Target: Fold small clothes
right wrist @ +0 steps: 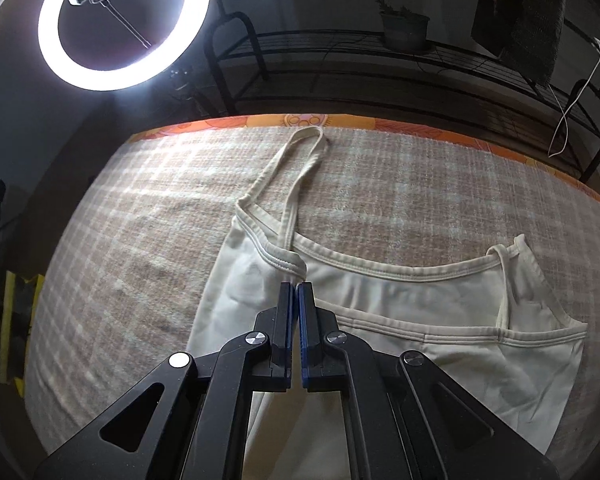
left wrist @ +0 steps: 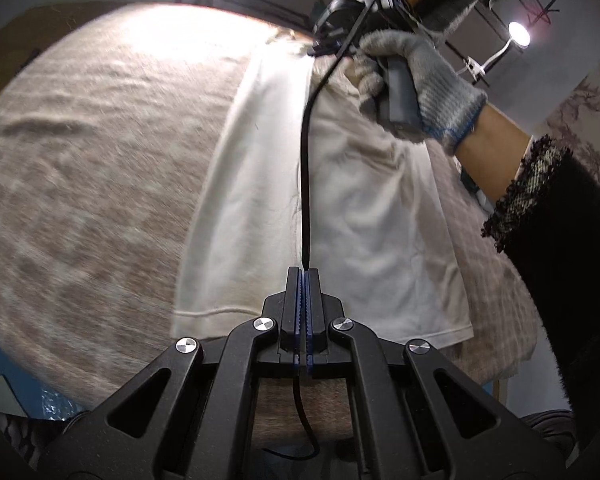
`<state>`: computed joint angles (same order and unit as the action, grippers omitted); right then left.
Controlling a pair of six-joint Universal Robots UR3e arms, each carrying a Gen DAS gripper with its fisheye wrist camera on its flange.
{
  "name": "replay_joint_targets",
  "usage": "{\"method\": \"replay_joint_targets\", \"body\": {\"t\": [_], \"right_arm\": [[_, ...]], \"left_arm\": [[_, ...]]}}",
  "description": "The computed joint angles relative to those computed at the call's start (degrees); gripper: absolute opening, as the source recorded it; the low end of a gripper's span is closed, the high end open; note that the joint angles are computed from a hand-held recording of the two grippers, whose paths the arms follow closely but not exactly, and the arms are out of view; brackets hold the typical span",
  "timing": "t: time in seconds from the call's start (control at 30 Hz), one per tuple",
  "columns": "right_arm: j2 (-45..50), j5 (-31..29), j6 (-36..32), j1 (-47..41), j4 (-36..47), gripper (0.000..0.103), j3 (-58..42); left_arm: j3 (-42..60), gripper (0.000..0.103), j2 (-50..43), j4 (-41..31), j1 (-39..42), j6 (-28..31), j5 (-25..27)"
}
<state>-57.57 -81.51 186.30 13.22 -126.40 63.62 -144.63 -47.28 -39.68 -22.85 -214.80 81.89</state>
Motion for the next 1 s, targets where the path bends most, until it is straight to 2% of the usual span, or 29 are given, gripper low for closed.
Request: {"method": "replay_joint_targets", "body": {"t": [0.07,0.17,0.23,0.3,0.4,0.53,0.6,0.73,0.83,0.87,0.9,0.97,1.0], "right_arm": [[0.1,-0.3,0.3,-0.3,-1.2,0.002,1.8],[0.6,0.6,-0.3,-0.8,-1.9,0.003,3.1],[0.2,0.3,-0.6,-0.8,-1.8,0.008,3.8],[-2.0,0.1,-0.6,-1.4,-3.1,0.013,6.4],[-7.0,1.6,-0.9,-3.2,-5.8,0.018,11.5],[-17.2,3.8,-0.8,-6.6,-9.8,0.025,20.9],[-24.0,4.7,-0.8,-8.9,-10.2,0.026,26.4],[-37.5,8.6,-3.4,-14.2,-7.2,0.027,34.8],[-49.7,10.6,-7.4,-18.3,-3.1,0.028,41.1],[-53.5,11.6,-9.0,-19.8,-1.7,0.032,43.2],[-56.9,11.9,-10.3,-20.8,-0.5,0.042,44.8],[-65.1,12.8,-12.8,-24.2,2.3,0.05,48.5],[-68.5,13.2,-14.0,-25.9,3.6,0.05,49.8]], "left_arm": [[-0.3,0.0,-2.6,2.2,-1.1,-0.8,0.3],[0.3,0.0,-3.3,1.5,-1.3,-0.2,0.2],[0.4,0.006,-3.4,1.4,-2.2,-0.5,0.6],[0.4,0.027,-2.8,1.4,-3.2,-0.7,1.1],[0.4,0.029,1.0,-1.6,-4.8,0.4,2.5],[0.4,0.029,9.9,-8.1,-5.7,2.4,1.6],[1.2,0.029,12.2,-9.7,-8.5,2.1,4.0],[2.2,0.029,12.7,-9.9,-15.4,-1.3,12.2],[1.8,0.029,16.2,-12.9,-10.6,0.4,9.8],[1.8,0.029,15.2,-11.8,-11.3,-0.7,10.7],[1.7,0.029,14.8,-11.2,-10.9,-0.7,10.8],[1.8,0.029,12.4,-8.9,-11.6,-1.5,12.5],[2.0,0.029,10.5,-7.3,-13.1,-2.4,14.2]]}}
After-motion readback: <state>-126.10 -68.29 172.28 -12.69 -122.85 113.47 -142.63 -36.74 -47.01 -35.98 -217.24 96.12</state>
